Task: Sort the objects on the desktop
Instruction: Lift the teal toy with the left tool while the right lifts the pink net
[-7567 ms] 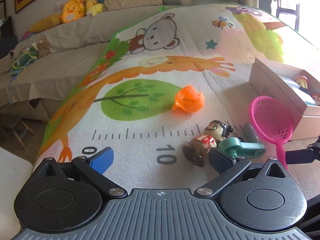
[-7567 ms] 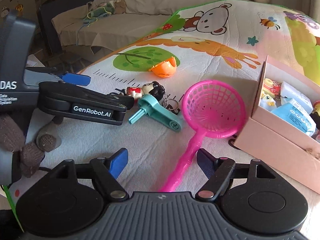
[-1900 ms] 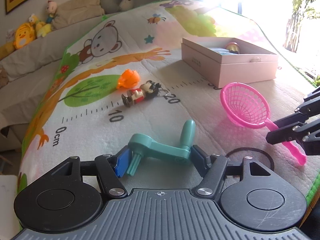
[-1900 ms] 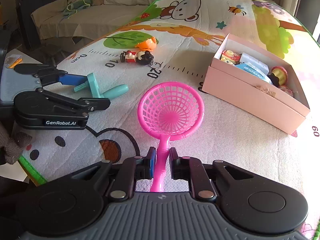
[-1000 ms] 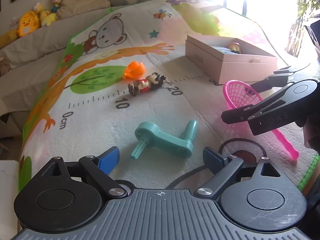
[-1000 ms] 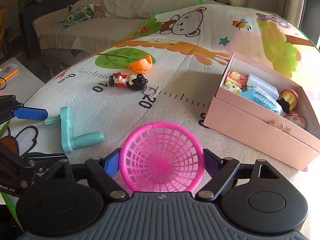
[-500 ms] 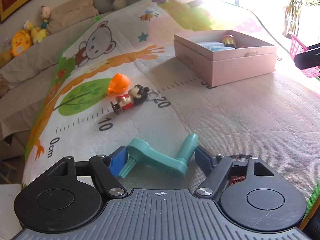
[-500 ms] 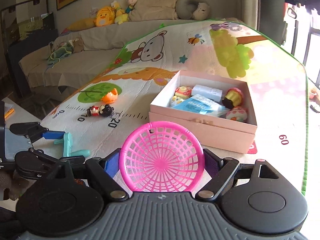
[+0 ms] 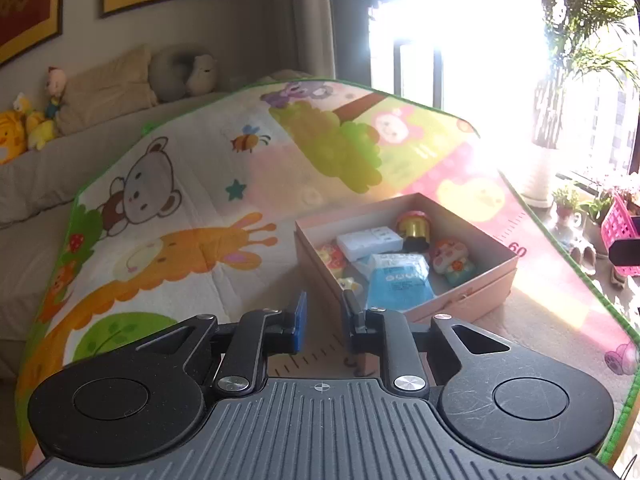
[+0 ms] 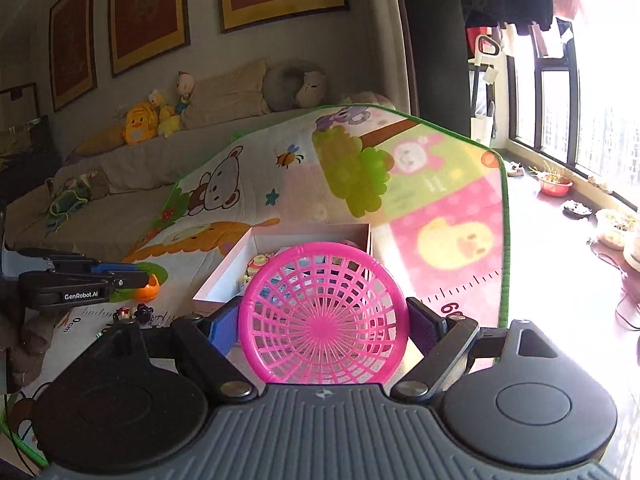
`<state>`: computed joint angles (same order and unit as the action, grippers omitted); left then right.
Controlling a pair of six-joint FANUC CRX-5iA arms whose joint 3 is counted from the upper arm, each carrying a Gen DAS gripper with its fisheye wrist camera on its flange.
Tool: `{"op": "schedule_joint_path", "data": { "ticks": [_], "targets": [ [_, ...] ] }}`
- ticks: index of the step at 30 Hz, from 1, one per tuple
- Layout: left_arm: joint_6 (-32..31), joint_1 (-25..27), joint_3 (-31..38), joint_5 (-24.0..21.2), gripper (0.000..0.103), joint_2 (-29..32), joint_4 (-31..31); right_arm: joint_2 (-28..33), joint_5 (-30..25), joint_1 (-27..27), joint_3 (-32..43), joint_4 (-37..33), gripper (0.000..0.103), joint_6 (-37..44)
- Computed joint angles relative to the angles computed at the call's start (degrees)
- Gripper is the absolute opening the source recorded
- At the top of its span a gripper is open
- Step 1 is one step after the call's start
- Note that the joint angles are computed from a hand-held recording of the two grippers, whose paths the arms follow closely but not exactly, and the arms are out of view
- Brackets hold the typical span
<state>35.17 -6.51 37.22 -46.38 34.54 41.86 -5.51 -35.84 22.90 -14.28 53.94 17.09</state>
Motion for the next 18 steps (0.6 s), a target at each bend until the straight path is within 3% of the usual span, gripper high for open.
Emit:
{"op": "schedule_joint_path", "data": {
  "ticks": [2,3,4,6,9,13,16,18],
  "targets": [
    [-3.01,0.5,-2.02,1.31,0.056,-1.08,0.39,0.22,0.23,0.03,0.0,-1.94,0.084,1.65],
    [-6.14,0.85,-4.39,2.13,0.076,-2.23,1.06,0.55,0.16,0.11,0.18,-3.27,0.084,2.63],
    [-8.99,1.25,-6.63,2.43,0.088,-3.34,1.35,0.91,0.13,0.14,0.44,-4.53,0.084,3.45],
    [-10.48,2.24,-8.12,-0.23,0.095,-4.25,-1.97,1.55,0.45,0.23,0.8,-7.35,0.084,5.04],
    [-4.25,2.25,-7.87,-1.64,0.095,-4.23,-10.53,2.88,0.95,0.51,1.86,-11.33,0.084,7.29],
    [11.31,1.73,-4.42,-2.21,0.097,-1.63,-16.56,4.88,1.07,1.74,3.63,-13.9,0.084,10.38],
    [25.85,0.86,2.67,-6.17,0.097,2.1,-20.83,5.58,0.95,2.53,4.45,-14.65,0.084,11.67],
    [31.49,0.06,6.1,-7.68,0.097,3.84,-22.83,6.12,0.82,2.84,5.0,-15.31,0.084,12.06]
  ]
}}
